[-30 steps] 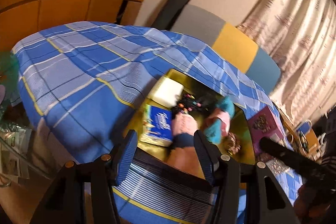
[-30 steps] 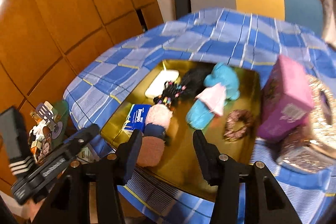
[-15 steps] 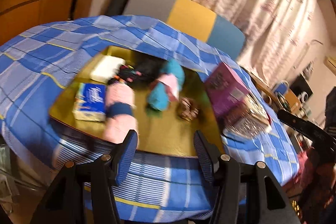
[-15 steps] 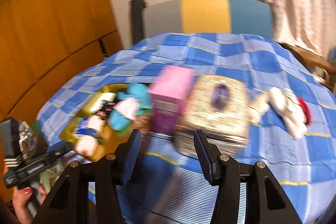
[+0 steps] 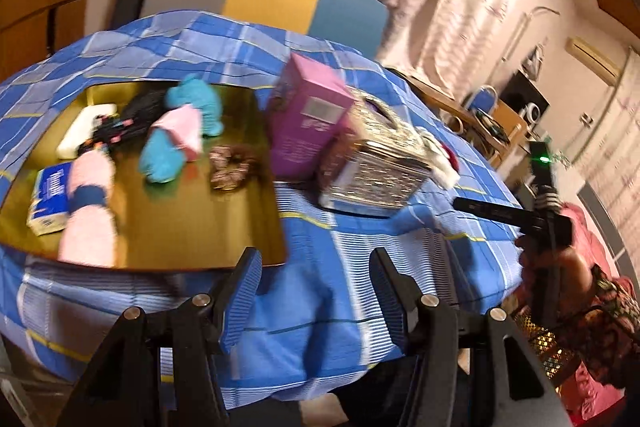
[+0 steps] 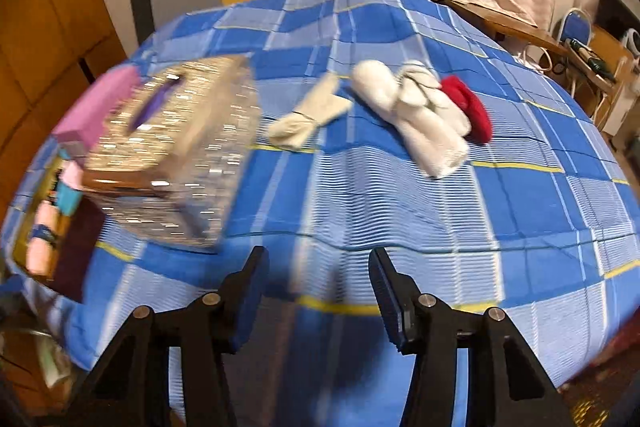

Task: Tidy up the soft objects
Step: 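Reach the right tool to the white towel sock and grasp it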

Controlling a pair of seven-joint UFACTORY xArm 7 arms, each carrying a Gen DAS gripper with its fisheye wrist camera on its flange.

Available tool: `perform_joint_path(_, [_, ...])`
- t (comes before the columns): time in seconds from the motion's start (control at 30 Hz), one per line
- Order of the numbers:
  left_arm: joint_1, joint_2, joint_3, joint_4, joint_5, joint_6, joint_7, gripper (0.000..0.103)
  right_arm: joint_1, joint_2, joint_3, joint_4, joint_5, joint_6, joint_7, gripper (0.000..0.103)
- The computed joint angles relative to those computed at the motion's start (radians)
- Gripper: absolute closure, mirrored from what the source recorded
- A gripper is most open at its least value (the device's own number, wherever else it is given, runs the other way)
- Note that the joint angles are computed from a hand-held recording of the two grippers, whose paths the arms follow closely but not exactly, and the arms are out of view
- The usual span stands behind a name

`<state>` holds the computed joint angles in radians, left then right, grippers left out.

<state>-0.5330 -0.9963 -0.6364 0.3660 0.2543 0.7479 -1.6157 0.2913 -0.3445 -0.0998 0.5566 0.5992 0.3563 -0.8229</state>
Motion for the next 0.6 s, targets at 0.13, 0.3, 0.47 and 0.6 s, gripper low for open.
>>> perform_joint_path(0.13, [0.044,0.079,0.012,0.037,0.019,-0.076,0.026,0.046,0.024,0.145,-0.045,0.123,0.092,-0.021,-0.122,0.052])
perform_joint_path(0.3, [0.102,0.173,0.03,0.067,0.032,-0.224,0.039,0.046,-0.022,0.346,-0.01,0.342,0.164,0.064,-0.177,0.058])
perform_joint_path(0.47, [0.147,0.247,0.013,0.133,0.054,-0.24,0.069,0.046,-0.066,0.497,0.054,0.495,0.111,0.028,-0.122,0.058])
perform_joint_path(0.6, [0.165,0.29,0.011,0.169,0.074,-0.244,0.093,0.046,-0.071,0.591,0.069,0.579,-0.03,-0.048,-0.02,0.057])
